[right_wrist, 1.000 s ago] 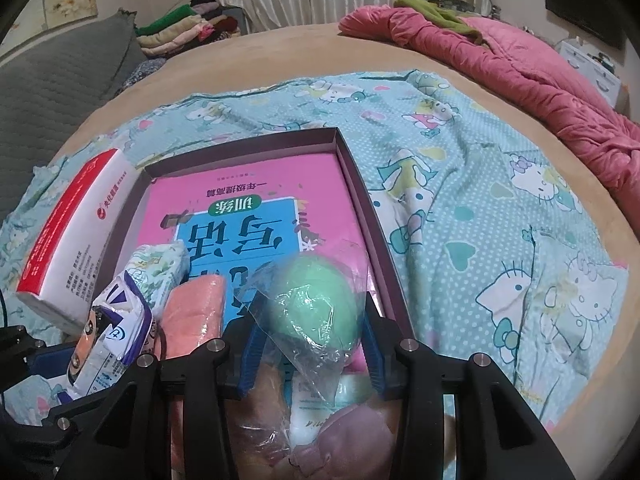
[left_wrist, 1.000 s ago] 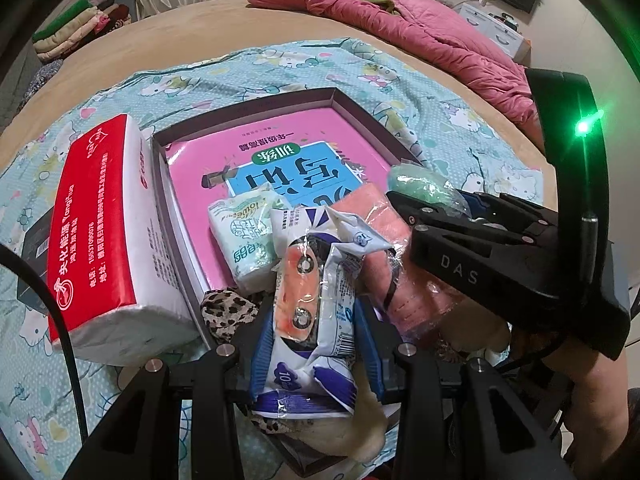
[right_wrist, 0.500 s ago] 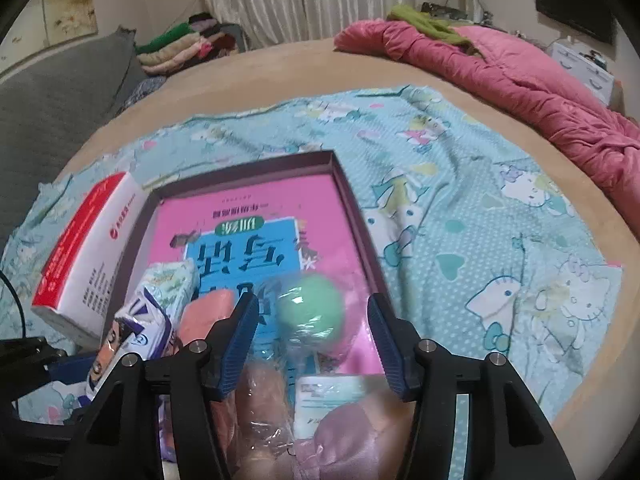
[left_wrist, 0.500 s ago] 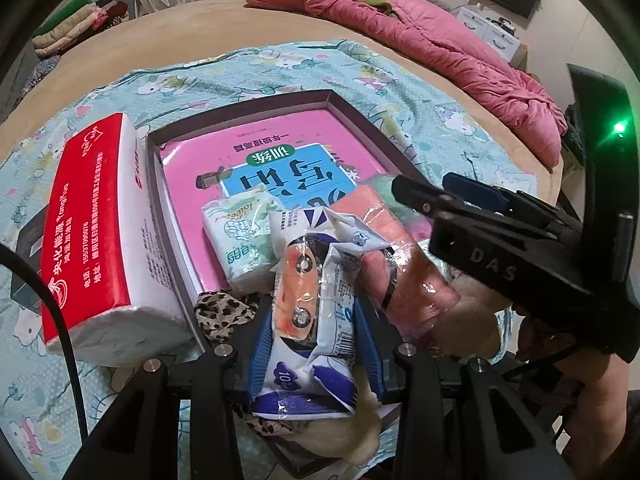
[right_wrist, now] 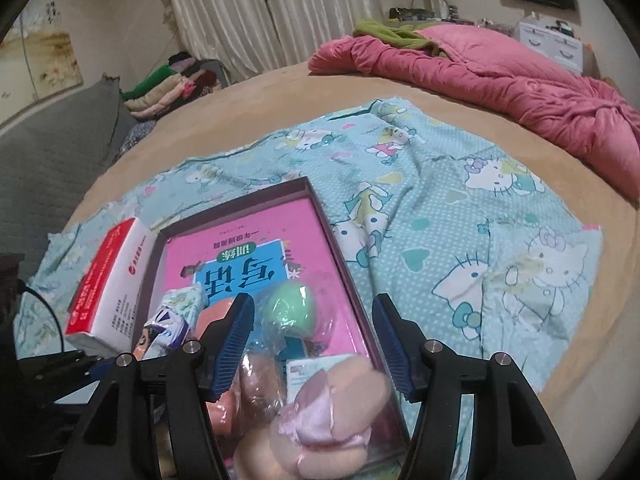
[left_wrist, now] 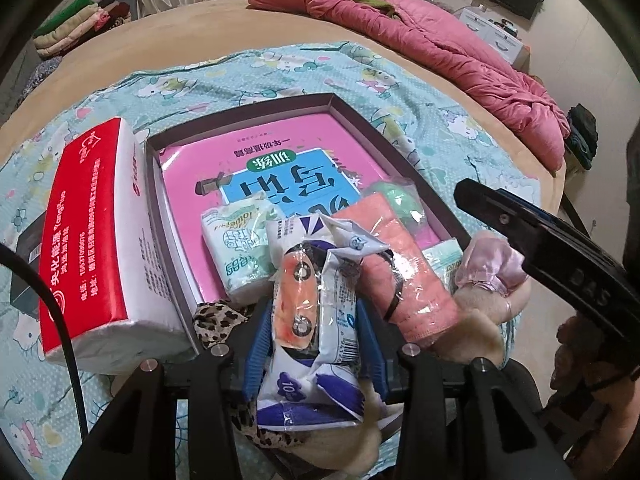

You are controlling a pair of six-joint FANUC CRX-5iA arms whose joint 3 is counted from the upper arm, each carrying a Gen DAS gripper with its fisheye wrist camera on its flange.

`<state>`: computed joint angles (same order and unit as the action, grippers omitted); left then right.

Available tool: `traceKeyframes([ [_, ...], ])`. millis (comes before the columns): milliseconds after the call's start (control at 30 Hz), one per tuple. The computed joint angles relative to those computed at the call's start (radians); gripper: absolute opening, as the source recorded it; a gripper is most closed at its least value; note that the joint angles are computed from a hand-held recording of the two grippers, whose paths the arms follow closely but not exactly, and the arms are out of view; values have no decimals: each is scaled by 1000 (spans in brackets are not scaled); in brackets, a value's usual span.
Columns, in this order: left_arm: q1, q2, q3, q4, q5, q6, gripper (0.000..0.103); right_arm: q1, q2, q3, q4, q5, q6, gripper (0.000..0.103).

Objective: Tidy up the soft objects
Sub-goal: 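Lower the snack packet and green ball into the tray and open both tools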

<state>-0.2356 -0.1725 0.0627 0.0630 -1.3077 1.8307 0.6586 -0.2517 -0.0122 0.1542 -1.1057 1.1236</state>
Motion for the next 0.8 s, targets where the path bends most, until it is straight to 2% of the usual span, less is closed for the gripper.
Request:
traceKeyframes([
  [100, 4, -9, -8, 9, 9, -5, 44, 4, -3, -3, 1, -1, 0, 68],
  [200, 3, -14, -7, 5, 10, -8, 50, 11, -5, -4, 4, -7, -2, 69],
  [433, 11, -17, 1, 4, 2, -2, 54, 27, -9, -4, 19, -21, -20, 73],
  [800, 8, -28, 7, -9, -3, 7, 63, 39, -15, -5, 38, -31, -31, 73],
])
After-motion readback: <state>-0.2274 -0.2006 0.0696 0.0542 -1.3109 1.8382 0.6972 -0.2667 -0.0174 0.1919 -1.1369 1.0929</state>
